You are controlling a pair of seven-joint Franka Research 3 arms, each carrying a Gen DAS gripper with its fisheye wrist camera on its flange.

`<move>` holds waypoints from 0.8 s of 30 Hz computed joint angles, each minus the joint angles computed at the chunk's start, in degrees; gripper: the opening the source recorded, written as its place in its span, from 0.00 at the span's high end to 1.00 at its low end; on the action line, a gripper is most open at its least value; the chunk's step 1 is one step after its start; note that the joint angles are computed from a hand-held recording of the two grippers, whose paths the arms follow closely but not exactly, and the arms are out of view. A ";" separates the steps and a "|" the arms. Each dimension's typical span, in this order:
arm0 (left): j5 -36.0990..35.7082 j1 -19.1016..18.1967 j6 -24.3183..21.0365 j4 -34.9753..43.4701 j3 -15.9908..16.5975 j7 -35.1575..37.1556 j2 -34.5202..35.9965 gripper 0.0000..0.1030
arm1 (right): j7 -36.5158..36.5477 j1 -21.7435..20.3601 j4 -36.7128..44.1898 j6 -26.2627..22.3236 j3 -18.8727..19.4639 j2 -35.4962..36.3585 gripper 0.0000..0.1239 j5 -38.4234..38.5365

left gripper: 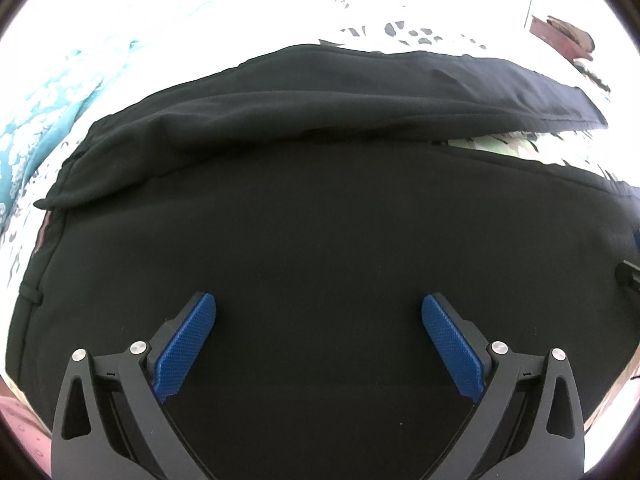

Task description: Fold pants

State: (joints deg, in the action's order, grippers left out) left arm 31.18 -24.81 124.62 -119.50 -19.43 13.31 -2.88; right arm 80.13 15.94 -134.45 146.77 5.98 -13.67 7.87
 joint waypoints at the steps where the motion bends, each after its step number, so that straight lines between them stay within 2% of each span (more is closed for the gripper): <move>1: -0.05 0.02 -0.17 0.20 0.03 0.07 0.15 0.00 | -0.32 0.00 -0.46 0.14 -0.11 -0.43 0.17 -0.01; 8: -0.19 -0.57 -2.95 1.63 -0.25 -1.64 0.68 0.00 | 4.31 -0.69 -0.94 3.41 1.23 0.37 0.17 -2.64; 13: -4.98 -0.23 -1.97 1.44 0.39 1.01 -1.08 0.00 | 1.47 0.35 -2.77 5.83 0.17 -0.73 0.17 -1.07; 16: -2.21 0.72 -0.62 0.01 0.23 -2.84 -4.01 0.01 | 0.38 0.45 -3.24 6.63 0.03 -0.90 0.17 -0.34; 18: 0.83 2.24 -1.94 0.95 0.60 -4.12 -4.87 0.00 | -0.23 0.54 -3.52 7.05 -0.09 -1.01 0.17 0.25; 21: 3.65 4.67 -4.13 3.13 1.74 -3.30 -4.31 0.00 | -1.09 0.50 -2.77 5.36 -0.17 -0.96 0.17 0.51; 24: 4.56 6.94 -5.08 4.65 3.24 -1.22 -2.66 0.00 | -3.73 0.83 0.86 -0.55 -1.23 0.16 0.17 2.14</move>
